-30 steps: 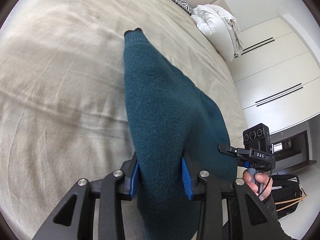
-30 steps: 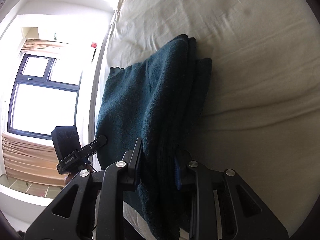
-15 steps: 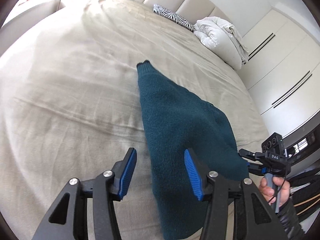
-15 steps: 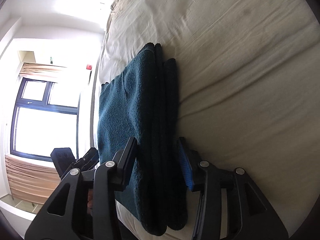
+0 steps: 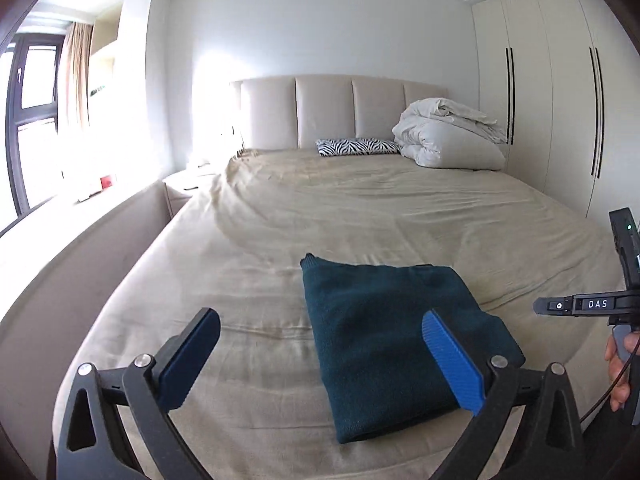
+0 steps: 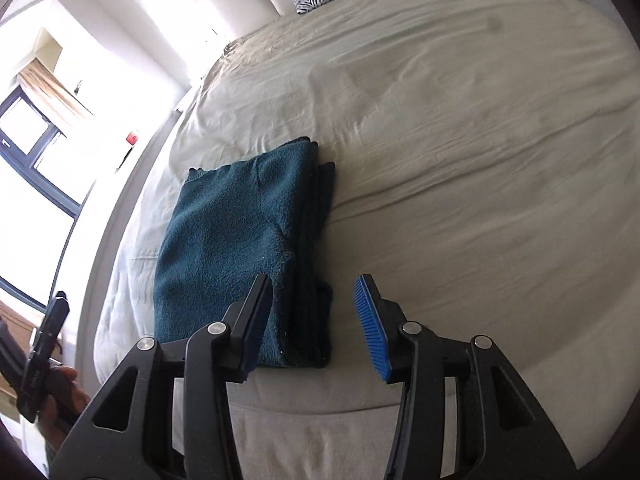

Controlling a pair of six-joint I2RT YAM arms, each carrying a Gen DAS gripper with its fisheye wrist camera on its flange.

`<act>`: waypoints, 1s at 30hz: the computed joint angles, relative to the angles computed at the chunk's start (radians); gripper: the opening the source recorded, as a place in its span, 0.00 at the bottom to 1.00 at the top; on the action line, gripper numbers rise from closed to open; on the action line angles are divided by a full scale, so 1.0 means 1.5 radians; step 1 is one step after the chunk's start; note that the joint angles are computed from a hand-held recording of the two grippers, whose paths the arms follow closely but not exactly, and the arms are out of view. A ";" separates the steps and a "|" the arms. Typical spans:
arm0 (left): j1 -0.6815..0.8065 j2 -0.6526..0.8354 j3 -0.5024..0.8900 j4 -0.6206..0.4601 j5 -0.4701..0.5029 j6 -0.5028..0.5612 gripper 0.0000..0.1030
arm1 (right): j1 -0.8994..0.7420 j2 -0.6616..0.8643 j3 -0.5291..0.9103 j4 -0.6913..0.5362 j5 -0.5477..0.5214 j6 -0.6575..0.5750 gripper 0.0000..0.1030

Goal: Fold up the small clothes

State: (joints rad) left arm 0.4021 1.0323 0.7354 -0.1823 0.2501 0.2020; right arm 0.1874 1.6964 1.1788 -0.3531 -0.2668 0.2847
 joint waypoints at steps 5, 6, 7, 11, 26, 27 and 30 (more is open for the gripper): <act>-0.069 -0.101 0.004 -0.023 -0.149 -0.001 1.00 | 0.074 -0.166 -0.082 0.051 0.198 -0.040 0.69; -0.073 -0.102 0.018 -0.044 -0.161 -0.006 1.00 | 0.086 -0.202 -0.102 0.075 0.225 -0.041 0.74; -0.068 -0.094 0.036 -0.065 -0.146 -0.014 1.00 | 0.099 -0.239 -0.125 0.105 0.257 -0.039 0.82; -0.051 -0.061 0.099 -0.141 -0.119 -0.065 1.00 | 0.134 -0.317 -0.125 0.119 0.318 -0.035 0.97; -0.074 0.032 0.101 -0.226 -0.121 -0.117 1.00 | 0.229 -0.196 0.085 -0.228 0.328 0.030 0.97; -0.075 0.036 0.100 -0.227 -0.122 -0.118 1.00 | 0.232 -0.189 0.082 -0.227 0.325 0.037 0.97; -0.087 0.050 0.092 -0.227 -0.138 -0.121 1.00 | 0.235 -0.165 0.072 -0.215 0.322 0.044 0.97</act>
